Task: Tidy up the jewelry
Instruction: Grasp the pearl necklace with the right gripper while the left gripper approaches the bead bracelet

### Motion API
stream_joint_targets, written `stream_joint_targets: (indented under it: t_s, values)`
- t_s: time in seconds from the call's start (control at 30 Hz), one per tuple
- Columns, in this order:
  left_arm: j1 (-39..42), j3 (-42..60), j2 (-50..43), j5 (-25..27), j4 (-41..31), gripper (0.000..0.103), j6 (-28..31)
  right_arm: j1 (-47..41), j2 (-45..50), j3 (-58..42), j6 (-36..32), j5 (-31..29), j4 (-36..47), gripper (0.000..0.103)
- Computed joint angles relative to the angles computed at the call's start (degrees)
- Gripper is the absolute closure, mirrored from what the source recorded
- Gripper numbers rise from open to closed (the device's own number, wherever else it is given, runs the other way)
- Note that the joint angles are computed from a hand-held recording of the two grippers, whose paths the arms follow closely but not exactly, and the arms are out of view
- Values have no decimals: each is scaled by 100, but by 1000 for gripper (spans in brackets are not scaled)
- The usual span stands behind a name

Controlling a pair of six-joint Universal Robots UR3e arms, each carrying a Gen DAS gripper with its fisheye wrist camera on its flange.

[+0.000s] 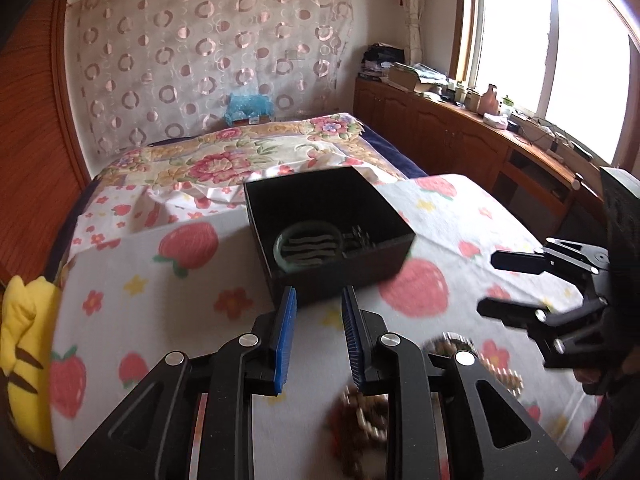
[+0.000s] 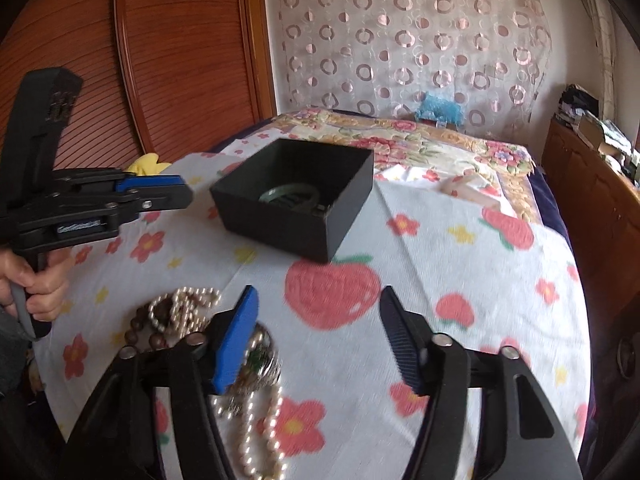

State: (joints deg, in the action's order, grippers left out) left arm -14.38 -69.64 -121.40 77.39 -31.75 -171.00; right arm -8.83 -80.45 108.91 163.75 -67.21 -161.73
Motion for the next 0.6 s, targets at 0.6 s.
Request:
stream_joint_targets:
  t_s: [0.6]
  values:
    - [312,-2742,1476,-400,1053,81,-62,377,-72,293,-23,-108,302,75]
